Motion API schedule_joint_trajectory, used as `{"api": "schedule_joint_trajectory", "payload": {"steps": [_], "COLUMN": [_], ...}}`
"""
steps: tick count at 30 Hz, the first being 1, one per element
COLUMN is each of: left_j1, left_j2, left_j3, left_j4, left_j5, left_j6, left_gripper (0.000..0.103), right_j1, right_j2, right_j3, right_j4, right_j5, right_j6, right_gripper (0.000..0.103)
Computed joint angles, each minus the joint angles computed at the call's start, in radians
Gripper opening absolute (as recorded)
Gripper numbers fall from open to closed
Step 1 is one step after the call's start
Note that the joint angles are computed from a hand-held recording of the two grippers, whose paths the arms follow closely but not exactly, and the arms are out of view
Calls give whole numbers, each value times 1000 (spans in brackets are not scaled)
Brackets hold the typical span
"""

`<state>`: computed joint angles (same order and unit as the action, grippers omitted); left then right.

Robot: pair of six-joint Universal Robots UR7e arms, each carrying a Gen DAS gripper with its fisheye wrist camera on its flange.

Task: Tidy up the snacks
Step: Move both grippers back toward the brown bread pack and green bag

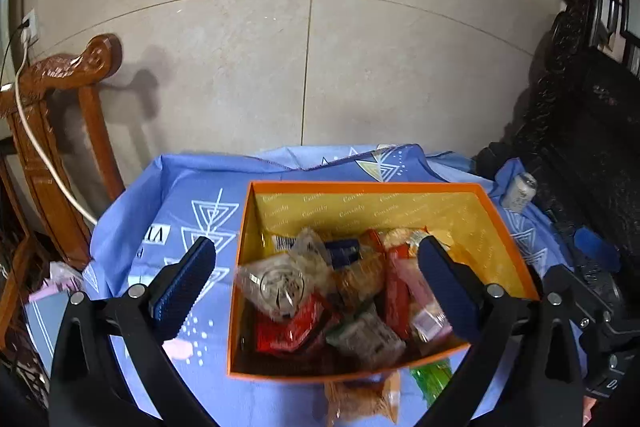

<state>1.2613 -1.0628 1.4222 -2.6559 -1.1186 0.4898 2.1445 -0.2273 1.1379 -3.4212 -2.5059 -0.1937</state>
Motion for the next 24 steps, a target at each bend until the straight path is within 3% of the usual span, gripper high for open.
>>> {"api": "schedule_joint_trajectory", "payload": {"steps": [3, 6, 10, 17, 24], "left_j1": [17, 29, 68, 105, 128], "left_j2": [-55, -100, -144, -178, -184], "left_j3": [64, 148, 202, 252, 276], "left_j4": [-8, -68, -19, 39, 51], "left_j5": [-22, 27, 36, 81, 98], "left_j6": [-13, 0, -42, -66, -68], "left_gripper": [99, 99, 99, 99, 99], "right_j1": [8, 12, -8, -71, -111], "right_j2": [-41, -56, -68, -17, 24], "right_j3": [110, 184, 273, 243, 185], "right_j4": [-12, 3, 95, 246, 313], "right_j5": [8, -7, 20, 43, 46], "right_j6": [52, 102, 231, 368, 401], "right_gripper": [88, 88, 88, 86, 86]}}
